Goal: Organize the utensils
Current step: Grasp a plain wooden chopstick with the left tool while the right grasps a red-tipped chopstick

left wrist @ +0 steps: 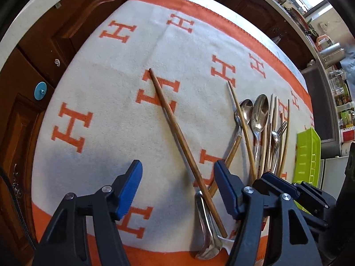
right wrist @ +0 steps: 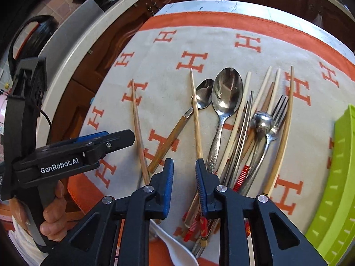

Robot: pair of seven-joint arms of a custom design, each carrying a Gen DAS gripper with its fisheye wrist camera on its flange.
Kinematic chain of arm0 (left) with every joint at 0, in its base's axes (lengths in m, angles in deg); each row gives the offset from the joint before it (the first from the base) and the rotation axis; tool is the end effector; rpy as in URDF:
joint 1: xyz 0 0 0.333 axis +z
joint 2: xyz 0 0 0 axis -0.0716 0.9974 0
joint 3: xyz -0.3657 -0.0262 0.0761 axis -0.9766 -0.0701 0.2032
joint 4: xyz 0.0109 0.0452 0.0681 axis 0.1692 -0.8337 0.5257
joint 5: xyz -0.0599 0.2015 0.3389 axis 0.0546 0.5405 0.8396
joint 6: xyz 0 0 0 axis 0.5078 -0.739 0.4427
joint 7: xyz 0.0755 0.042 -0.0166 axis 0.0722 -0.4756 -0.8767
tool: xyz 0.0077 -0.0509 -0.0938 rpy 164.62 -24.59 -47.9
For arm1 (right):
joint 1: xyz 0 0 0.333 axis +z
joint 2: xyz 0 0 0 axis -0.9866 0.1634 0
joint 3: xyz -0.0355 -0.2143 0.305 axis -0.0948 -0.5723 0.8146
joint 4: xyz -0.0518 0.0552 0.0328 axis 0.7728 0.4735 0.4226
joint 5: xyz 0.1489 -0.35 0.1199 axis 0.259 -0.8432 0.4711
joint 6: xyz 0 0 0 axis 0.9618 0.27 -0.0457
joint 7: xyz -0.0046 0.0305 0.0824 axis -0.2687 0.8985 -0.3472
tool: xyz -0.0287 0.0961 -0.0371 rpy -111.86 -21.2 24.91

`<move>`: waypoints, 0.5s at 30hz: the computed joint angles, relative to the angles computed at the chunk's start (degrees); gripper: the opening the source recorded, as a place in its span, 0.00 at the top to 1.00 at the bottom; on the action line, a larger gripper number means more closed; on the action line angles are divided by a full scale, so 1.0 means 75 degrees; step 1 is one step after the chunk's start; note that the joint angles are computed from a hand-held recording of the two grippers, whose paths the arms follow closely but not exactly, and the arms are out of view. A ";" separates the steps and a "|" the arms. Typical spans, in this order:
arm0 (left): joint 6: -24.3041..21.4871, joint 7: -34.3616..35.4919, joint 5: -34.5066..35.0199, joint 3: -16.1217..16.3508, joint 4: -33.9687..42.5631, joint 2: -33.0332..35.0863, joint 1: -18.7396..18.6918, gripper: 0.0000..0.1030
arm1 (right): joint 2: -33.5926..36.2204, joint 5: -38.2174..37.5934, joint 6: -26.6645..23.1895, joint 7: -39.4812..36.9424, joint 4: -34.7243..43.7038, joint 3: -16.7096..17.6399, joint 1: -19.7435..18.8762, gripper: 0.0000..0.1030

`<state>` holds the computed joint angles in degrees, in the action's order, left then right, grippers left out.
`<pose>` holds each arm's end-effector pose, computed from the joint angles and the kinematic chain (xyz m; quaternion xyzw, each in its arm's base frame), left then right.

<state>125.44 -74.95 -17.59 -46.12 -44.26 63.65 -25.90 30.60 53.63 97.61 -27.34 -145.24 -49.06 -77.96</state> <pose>0.3968 -0.2926 0.5488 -0.9094 0.3805 -0.1671 0.0138 0.5325 0.0323 0.5683 -0.9136 0.3617 0.0782 0.1687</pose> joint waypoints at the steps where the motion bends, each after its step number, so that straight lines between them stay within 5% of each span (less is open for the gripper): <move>1: 0.0028 0.0007 -0.0032 0.0008 0.0021 0.0068 0.0000 0.41 | 0.0009 -0.0018 0.0003 -0.0013 -0.0013 0.0002 0.0003 0.80; 11: -0.0150 -0.0088 0.0168 -0.0117 0.0547 0.0697 0.0110 0.45 | 0.0279 0.0019 -0.0344 -0.0231 0.0116 -0.0015 0.0020 0.84; 15: -0.0626 -0.0107 0.0353 -0.0206 0.0899 0.0918 0.0118 0.45 | 0.0204 -0.0037 0.0008 -0.0360 -0.0191 0.0032 0.0074 0.86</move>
